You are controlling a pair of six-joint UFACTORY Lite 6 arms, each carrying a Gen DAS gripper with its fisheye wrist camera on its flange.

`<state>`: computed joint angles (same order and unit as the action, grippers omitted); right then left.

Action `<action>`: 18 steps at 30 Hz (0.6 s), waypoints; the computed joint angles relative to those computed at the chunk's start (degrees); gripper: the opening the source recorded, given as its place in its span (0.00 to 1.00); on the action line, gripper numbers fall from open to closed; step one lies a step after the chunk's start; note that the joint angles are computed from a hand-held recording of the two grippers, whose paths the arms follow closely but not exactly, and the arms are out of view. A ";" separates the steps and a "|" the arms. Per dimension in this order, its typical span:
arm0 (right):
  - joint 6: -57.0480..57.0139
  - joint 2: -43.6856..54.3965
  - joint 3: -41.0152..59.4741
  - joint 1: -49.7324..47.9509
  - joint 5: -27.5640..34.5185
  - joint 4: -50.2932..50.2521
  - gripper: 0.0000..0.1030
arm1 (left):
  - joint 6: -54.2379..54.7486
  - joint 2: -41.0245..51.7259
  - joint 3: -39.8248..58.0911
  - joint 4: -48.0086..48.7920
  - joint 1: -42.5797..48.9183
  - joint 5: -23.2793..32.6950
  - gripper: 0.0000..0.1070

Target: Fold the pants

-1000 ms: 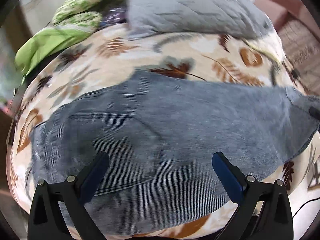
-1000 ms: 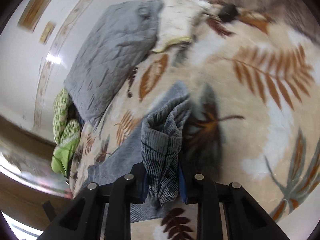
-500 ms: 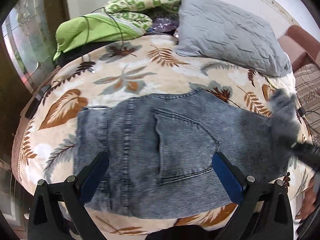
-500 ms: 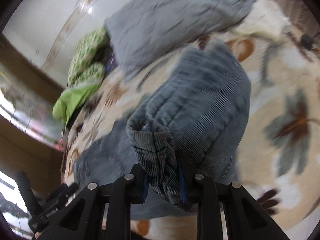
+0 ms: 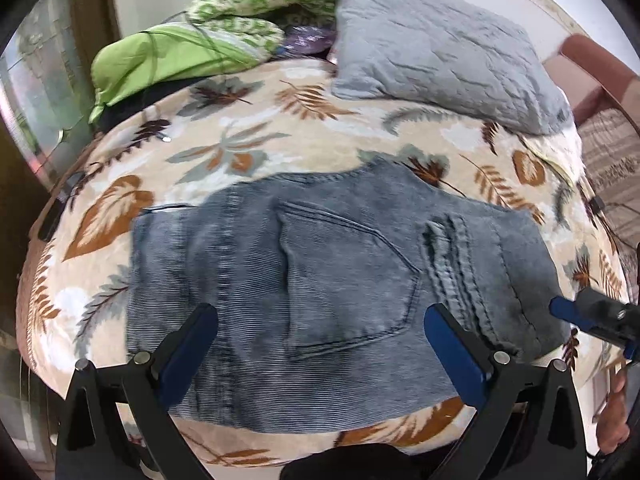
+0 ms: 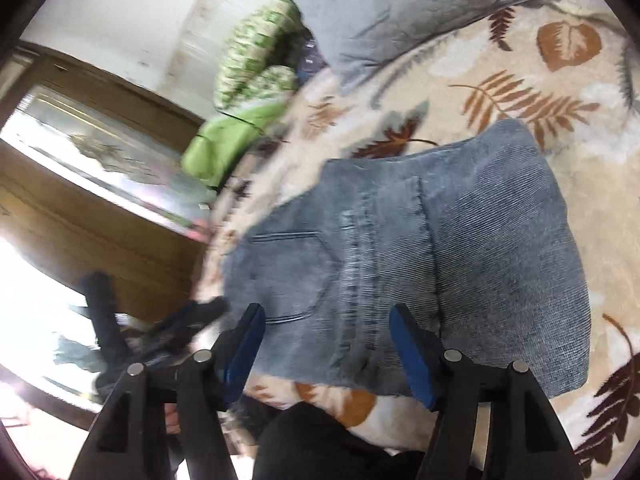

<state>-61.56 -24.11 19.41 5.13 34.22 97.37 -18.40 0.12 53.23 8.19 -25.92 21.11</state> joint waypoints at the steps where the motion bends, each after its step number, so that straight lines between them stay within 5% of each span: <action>1: -0.21 -2.03 -1.80 -2.23 1.28 -0.63 0.65 | -0.72 1.11 0.72 0.67 -0.86 0.05 0.96; 4: 4.46 -5.71 -4.35 -6.18 -0.85 -6.49 0.65 | 4.42 6.22 5.43 -4.66 -1.75 0.16 0.96; 9: 5.43 -11.28 -10.68 -19.20 6.05 -13.52 0.65 | 10.42 20.18 21.33 -11.86 -4.29 4.05 0.95; 13: 3.64 -12.87 -13.17 -25.46 9.74 -16.31 0.65 | 11.59 32.29 34.96 -14.81 -6.66 9.92 0.77; 18: -1.04 -12.13 -14.61 -29.84 12.86 -16.40 0.65 | 9.21 43.14 47.45 -15.31 -7.88 15.93 0.68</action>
<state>-62.60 -36.24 4.80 -24.71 47.08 80.97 -9.18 43.26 100.68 -7.12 -33.80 37.04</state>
